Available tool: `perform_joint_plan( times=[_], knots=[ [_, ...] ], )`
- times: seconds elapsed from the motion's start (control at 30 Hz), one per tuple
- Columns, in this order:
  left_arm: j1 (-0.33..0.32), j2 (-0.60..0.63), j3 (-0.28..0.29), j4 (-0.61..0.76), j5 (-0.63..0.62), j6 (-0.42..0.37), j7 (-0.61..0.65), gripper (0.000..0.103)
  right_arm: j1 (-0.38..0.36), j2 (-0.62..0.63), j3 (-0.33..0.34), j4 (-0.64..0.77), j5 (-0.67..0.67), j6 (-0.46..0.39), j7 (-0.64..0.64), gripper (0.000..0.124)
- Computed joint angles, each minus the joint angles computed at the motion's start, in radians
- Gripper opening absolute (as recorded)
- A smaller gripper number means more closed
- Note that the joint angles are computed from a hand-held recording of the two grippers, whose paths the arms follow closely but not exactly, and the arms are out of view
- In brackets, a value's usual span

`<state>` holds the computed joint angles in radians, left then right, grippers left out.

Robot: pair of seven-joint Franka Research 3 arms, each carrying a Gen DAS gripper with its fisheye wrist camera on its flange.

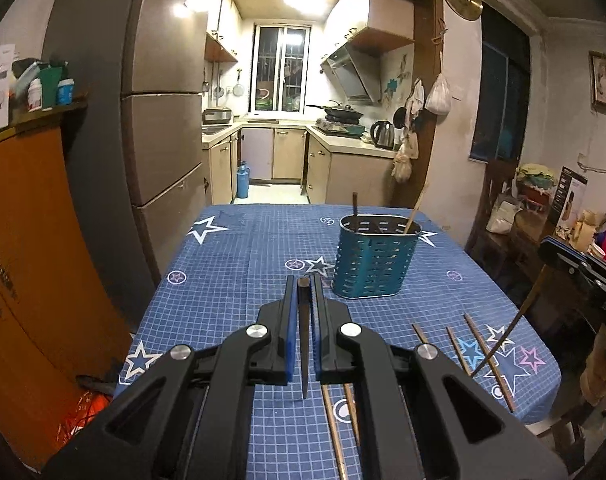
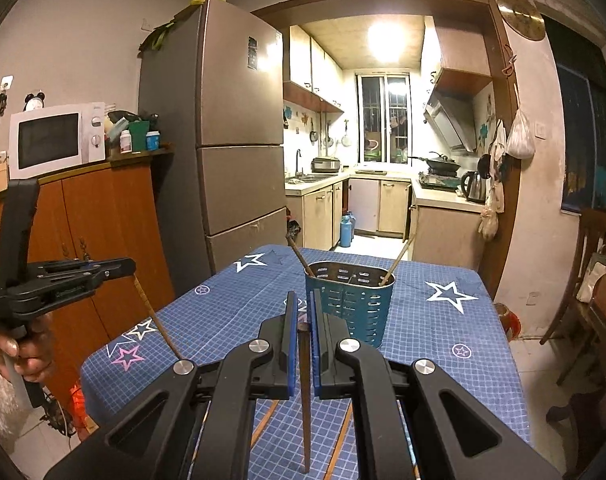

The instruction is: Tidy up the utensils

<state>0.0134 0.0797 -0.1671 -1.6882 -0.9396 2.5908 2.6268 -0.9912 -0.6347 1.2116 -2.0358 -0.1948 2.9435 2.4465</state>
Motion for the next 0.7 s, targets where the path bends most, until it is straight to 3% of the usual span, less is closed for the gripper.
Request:
perform_joint_plan(
  times=[0.53,0.7],
  knots=[
    [-0.044,-0.023,0.001,0.036,-0.011,-0.06,0.014,0.005,0.146,0.15,-0.12,0.033,-0.1,-0.053,0.025,0.007],
    [-0.067,0.026,-0.03,0.128,0.011,-0.068,0.006,0.005,0.104,0.21,-0.102,0.129,-0.19,-0.115,0.035,0.007]
  ],
)
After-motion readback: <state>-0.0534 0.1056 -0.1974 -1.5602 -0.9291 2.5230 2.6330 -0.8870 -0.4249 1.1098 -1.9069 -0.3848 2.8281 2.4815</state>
